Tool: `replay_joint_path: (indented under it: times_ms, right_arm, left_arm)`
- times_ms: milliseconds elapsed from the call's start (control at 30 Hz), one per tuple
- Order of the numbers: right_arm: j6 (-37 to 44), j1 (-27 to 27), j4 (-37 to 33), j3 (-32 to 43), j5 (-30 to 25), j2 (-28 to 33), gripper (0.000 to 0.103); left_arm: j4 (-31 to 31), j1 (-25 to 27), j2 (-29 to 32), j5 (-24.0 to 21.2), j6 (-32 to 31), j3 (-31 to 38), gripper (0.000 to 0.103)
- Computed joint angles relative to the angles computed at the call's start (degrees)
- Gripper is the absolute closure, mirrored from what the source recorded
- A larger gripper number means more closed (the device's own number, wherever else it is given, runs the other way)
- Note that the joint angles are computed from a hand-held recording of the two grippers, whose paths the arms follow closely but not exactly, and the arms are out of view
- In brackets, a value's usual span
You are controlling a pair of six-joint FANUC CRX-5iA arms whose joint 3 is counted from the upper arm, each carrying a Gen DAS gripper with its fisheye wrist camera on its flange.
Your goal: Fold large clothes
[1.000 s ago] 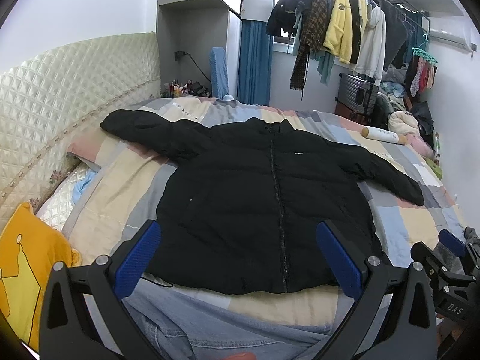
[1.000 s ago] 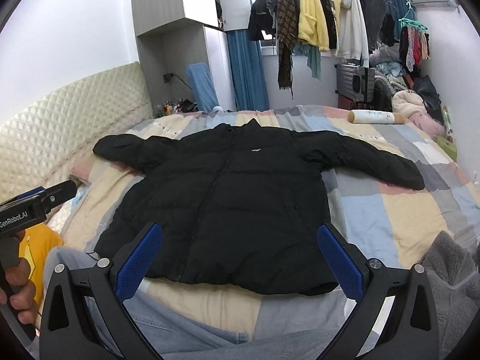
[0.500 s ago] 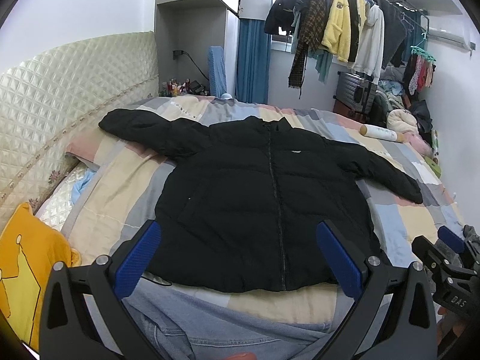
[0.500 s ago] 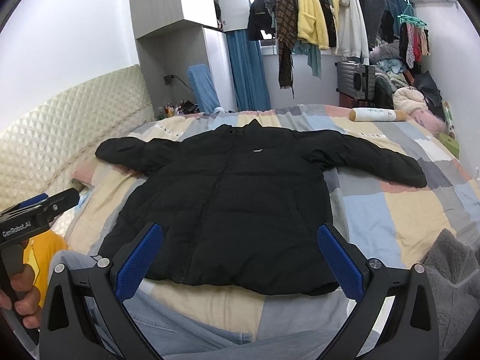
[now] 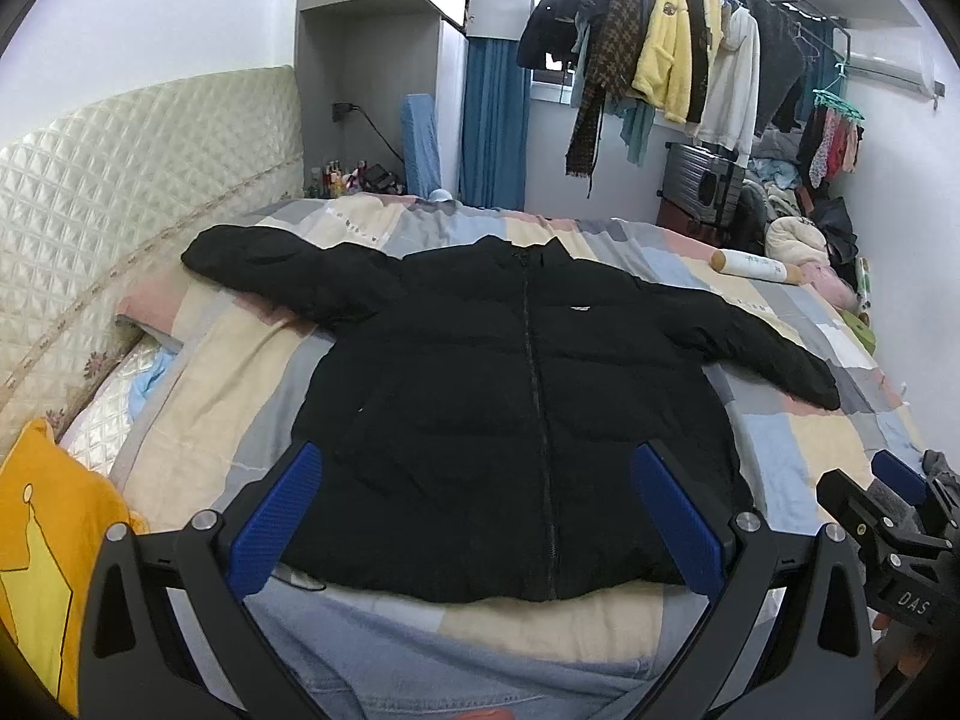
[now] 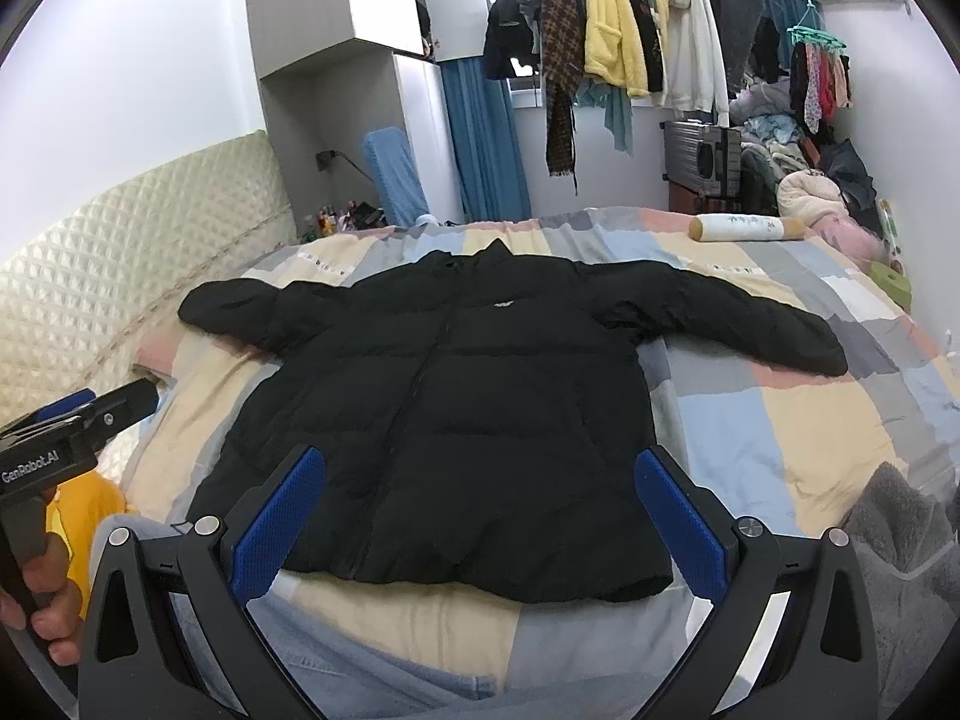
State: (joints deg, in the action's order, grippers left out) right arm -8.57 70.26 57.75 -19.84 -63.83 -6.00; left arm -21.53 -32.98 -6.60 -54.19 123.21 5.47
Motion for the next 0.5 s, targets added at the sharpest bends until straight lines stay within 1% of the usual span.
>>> replay_joint_path:
  times_ms: [67, 167, 333, 367, 400, 433, 467, 500]
  right_arm:
    - [0.34, -0.74, 0.13, 0.0, 0.35, -0.23, 0.0]
    - [1.17, -2.12, 0.4, -0.07, 0.54, -0.56, 0.0]
    - [2.27, -5.82, 0.88, -0.68, 1.89, -1.27, 0.0]
    - [2.52, -6.82, 1.23, -0.89, 2.09, -1.37, 0.0]
    - [2.57, -7.65, 1.79, -1.08, 2.17, -1.39, 0.0]
    - [2.28, -8.69, 2.84, -1.67, 2.5, -1.64, 0.0]
    - [1.68, -9.8, 3.99, -2.47, 2.79, -2.03, 0.0]
    - [1.01, -11.05, 4.52, -3.21, 3.52, -2.62, 0.0]
  left_arm:
    - [2.43, 1.08, 0.59, 1.55, -1.56, 0.23, 0.0]
    - [2.0, 0.9, 2.23, 2.23, -2.2, 2.38, 0.0]
    - [2.56, 1.35, 4.86, 5.41, -4.49, 5.73, 0.0]
    - [3.28, 1.63, 5.65, 5.53, -5.53, 6.67, 0.0]
    - [5.08, 2.27, 6.03, 6.59, -7.21, 6.78, 0.0]
    - [7.57, 3.18, 6.28, 8.67, -9.25, 6.35, 0.0]
    - [8.63, 3.61, 7.17, 9.94, -10.33, 6.85, 0.0]
    - [7.91, 3.46, 8.21, 9.95, -10.01, 7.97, 0.0]
